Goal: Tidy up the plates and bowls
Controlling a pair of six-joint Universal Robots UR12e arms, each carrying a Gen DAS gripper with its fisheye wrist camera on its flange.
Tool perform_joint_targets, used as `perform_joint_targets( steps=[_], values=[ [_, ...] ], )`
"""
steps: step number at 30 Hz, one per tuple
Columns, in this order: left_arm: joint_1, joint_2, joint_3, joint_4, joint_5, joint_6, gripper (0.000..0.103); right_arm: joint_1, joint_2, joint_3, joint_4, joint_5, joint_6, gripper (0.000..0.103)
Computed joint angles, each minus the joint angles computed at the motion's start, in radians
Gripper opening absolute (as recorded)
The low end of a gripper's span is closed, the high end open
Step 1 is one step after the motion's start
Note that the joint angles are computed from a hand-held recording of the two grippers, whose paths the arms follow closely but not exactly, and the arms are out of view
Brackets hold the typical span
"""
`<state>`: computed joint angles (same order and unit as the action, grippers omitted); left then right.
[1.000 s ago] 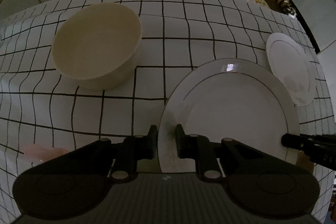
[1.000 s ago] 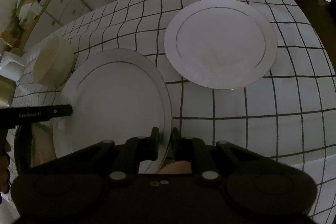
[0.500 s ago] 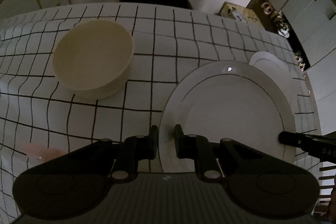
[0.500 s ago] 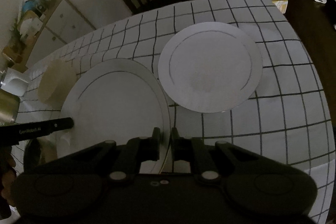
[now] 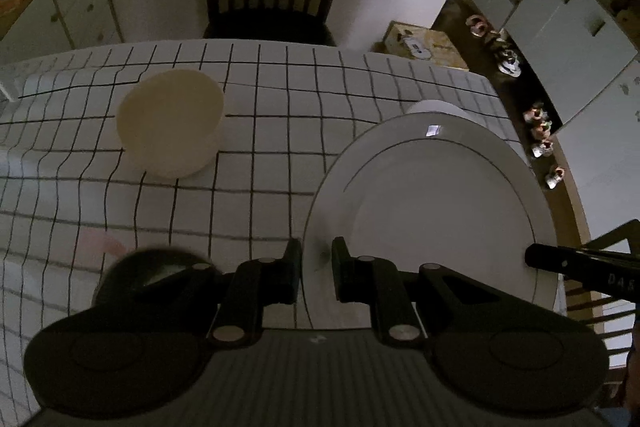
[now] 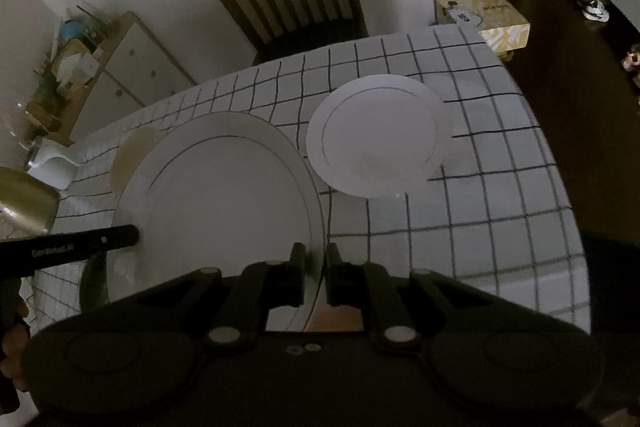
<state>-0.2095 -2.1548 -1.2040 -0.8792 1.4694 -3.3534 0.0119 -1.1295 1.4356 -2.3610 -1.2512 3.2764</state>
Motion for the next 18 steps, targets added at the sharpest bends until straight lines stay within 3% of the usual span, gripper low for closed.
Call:
perform_joint_targets(
  steps=[18],
  values=[
    [-0.036, 0.231, -0.307, 0.100, -0.057, 0.055, 0.015, -0.018, -0.246, 0.290, -0.087, -0.013, 0.033, 0.011]
  ],
)
